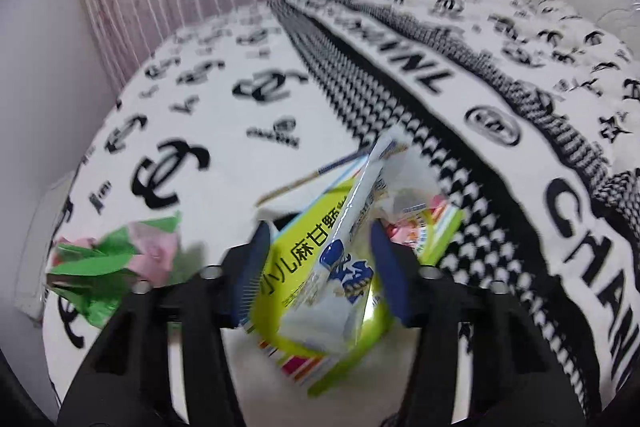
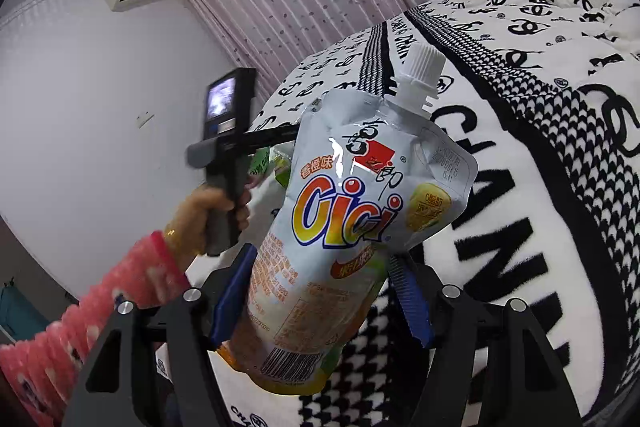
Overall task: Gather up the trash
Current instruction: 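Grasp the white Cici jelly pouch with right tool while left tool grasps white straw packet, then carry pouch and straw packet over the orange bucket and open both tools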
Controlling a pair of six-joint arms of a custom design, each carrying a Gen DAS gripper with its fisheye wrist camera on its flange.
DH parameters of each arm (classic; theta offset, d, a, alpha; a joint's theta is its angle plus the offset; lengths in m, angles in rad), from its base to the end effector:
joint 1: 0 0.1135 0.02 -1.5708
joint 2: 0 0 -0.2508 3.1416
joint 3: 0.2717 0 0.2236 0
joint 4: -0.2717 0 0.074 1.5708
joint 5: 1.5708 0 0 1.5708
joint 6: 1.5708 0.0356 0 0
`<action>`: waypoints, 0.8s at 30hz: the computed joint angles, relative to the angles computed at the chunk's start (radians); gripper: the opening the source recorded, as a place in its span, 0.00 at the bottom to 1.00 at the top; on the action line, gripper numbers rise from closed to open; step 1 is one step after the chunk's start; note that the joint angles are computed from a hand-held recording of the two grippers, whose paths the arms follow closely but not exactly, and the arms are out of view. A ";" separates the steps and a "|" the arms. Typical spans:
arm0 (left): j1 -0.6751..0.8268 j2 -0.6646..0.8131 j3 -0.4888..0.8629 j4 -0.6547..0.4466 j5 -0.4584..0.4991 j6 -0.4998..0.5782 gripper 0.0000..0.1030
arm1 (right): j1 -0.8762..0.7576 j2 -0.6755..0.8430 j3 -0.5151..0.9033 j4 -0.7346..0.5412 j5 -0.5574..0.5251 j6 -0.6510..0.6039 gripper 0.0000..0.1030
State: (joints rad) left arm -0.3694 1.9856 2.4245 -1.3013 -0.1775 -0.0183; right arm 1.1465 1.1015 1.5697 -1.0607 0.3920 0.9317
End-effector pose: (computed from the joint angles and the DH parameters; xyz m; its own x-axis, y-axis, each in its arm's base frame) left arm 0.3394 -0.1247 0.4061 -0.7126 0.2566 -0.6530 0.2353 0.9642 0.1222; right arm 0.0784 0.1406 0.4282 -0.7084 0.2336 -0.6660 -0.2400 0.8077 0.5386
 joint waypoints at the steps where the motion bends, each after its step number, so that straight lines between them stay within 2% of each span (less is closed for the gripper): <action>1: 0.003 0.003 -0.001 0.002 0.014 -0.005 0.31 | 0.003 -0.002 -0.003 -0.002 0.006 0.002 0.63; 2: 0.003 -0.007 -0.013 0.011 0.024 -0.008 0.19 | 0.007 -0.004 -0.005 -0.005 0.013 0.004 0.63; 4: -0.002 -0.019 -0.012 0.004 0.029 -0.008 0.08 | 0.024 -0.003 -0.001 -0.017 0.036 0.011 0.63; 5: -0.004 -0.026 -0.009 -0.002 0.028 -0.006 0.06 | 0.037 -0.001 0.005 -0.024 0.048 0.018 0.63; 11: 0.035 -0.153 -0.039 -0.048 0.102 -0.017 0.04 | 0.151 0.018 0.054 -0.081 0.153 0.077 0.63; 15: 0.051 -0.343 -0.162 -0.063 0.117 0.012 0.04 | 0.281 0.068 0.142 -0.180 0.266 0.146 0.63; 20: 0.064 -0.619 -0.327 -0.157 0.135 0.013 0.04 | 0.435 0.148 0.261 -0.318 0.370 0.252 0.63; 22: 0.047 -0.722 -0.382 -0.211 0.146 0.012 0.04 | 0.500 0.198 0.323 -0.392 0.410 0.309 0.63; 24: -0.030 -0.822 -0.432 -0.267 0.100 -0.025 0.04 | 0.560 0.244 0.380 -0.459 0.441 0.366 0.63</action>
